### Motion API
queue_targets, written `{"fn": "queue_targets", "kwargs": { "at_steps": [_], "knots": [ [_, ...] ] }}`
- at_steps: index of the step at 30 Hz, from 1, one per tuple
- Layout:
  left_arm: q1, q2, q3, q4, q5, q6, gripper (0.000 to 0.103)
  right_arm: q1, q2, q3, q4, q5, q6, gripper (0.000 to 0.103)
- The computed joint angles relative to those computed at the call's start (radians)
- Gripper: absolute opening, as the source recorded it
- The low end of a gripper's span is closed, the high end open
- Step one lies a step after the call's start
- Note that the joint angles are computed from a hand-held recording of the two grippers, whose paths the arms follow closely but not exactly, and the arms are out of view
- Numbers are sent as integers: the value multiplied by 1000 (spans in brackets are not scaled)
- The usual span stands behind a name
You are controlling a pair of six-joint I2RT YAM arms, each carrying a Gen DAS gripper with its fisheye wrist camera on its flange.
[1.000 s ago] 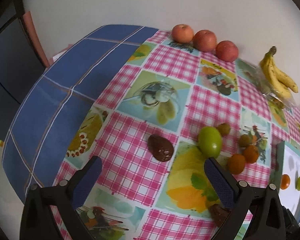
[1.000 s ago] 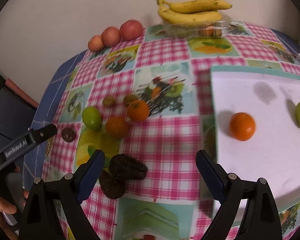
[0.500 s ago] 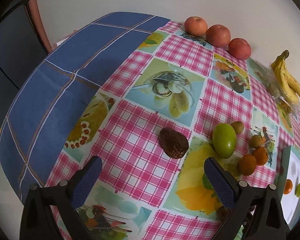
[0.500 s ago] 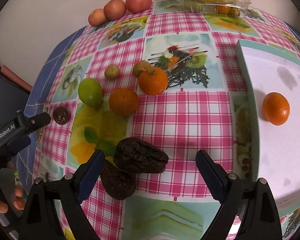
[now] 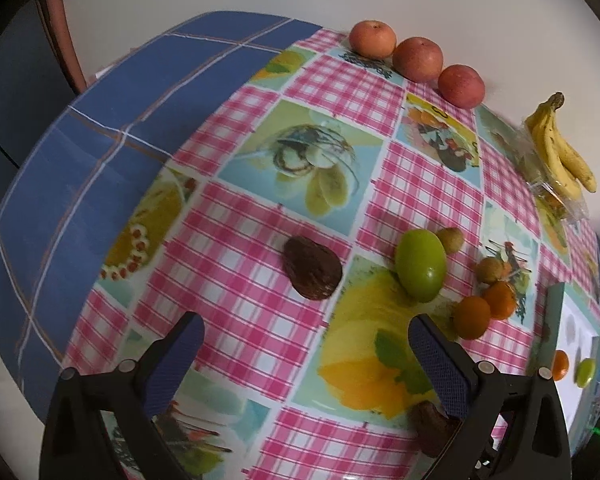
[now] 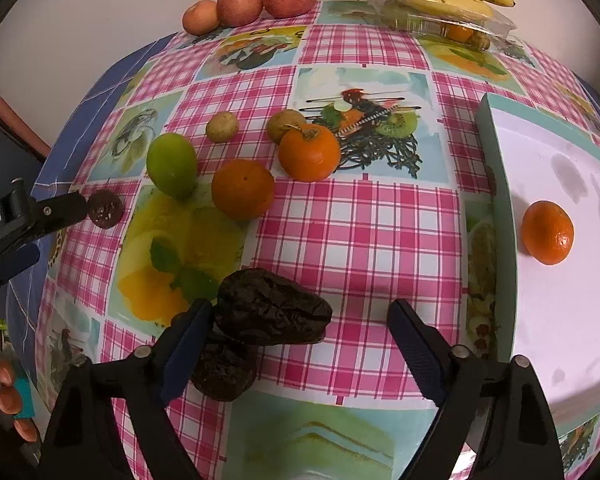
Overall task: Organize fruits
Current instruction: 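Grasp a dark date with the right tool while the left tool grasps another date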
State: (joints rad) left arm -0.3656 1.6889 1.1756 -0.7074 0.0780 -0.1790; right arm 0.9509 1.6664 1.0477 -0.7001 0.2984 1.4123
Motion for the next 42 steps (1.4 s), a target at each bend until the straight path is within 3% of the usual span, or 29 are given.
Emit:
{"fn": "queue_targets", "kwargs": {
  "at_steps": [6, 14, 26, 37, 42],
  "knots": [
    [-13, 10, -1, -10, 26, -12, 103, 9, -8, -1, 2, 8, 1, 68],
    [-38, 20, -7, -27, 38, -23, 103, 22, -64, -54, 14, 12, 31, 60],
    [-108, 3, -37, -61, 79, -38, 101, 42, -138, -121, -6, 11, 109, 59],
    [-178, -28, -65, -81, 115, -74, 77, 106, -226, -148, -72, 36, 210, 58],
    [-186, -35, -73, -95, 135, -82, 59, 142, -257, -137, -117, 68, 242, 58]
  ]
}}
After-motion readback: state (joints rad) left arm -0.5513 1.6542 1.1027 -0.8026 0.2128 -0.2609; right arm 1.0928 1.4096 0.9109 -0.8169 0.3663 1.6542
